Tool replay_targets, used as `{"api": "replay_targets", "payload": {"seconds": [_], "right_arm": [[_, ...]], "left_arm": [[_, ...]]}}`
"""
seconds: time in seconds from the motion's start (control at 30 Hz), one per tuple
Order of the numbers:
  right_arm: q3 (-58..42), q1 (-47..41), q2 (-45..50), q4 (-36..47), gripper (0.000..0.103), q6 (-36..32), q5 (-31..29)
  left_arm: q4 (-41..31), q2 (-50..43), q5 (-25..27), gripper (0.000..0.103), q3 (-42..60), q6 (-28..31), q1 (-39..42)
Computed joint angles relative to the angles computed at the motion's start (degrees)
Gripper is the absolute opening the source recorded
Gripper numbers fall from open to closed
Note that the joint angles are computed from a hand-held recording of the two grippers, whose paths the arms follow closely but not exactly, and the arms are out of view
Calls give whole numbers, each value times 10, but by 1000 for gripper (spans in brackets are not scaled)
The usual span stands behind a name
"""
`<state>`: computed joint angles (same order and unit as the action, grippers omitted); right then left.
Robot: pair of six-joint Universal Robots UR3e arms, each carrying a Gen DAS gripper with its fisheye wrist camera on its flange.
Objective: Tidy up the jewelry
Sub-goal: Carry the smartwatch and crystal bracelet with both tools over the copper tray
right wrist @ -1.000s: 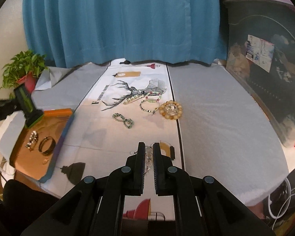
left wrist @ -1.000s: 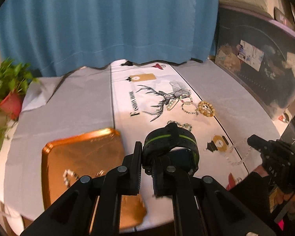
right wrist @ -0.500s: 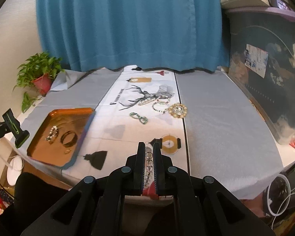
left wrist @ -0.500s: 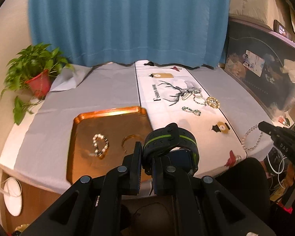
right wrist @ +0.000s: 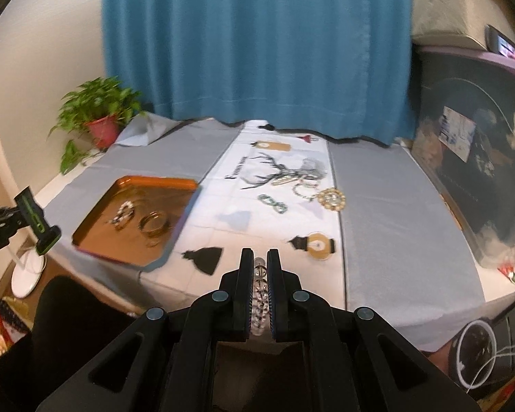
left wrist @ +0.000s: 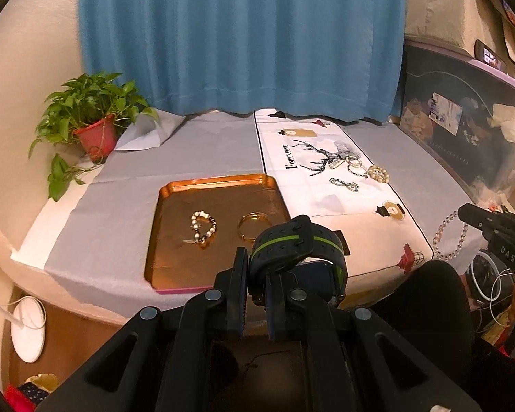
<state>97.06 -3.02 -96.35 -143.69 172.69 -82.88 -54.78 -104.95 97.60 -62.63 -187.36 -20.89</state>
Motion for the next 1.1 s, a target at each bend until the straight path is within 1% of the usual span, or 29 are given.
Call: {"api": "replay_targets", "payload": {"seconds": [0.27,0.5,0.8,1.1], "right_arm": [[16,62,-15,6,8,-11,-15],[10,118,-4,13,8,-12,-34],[-11,159,20,22,8,-15,-54],[-42,176,56,32,8,-15,-62]], "left_arm": [[28,50,1,7,-77,-6,-6],[44,82,-6,7,-130,-10,-6],[60,105,-20,7,-175,-8,7],[67,110,-39,7,-194,-7,29]]}}
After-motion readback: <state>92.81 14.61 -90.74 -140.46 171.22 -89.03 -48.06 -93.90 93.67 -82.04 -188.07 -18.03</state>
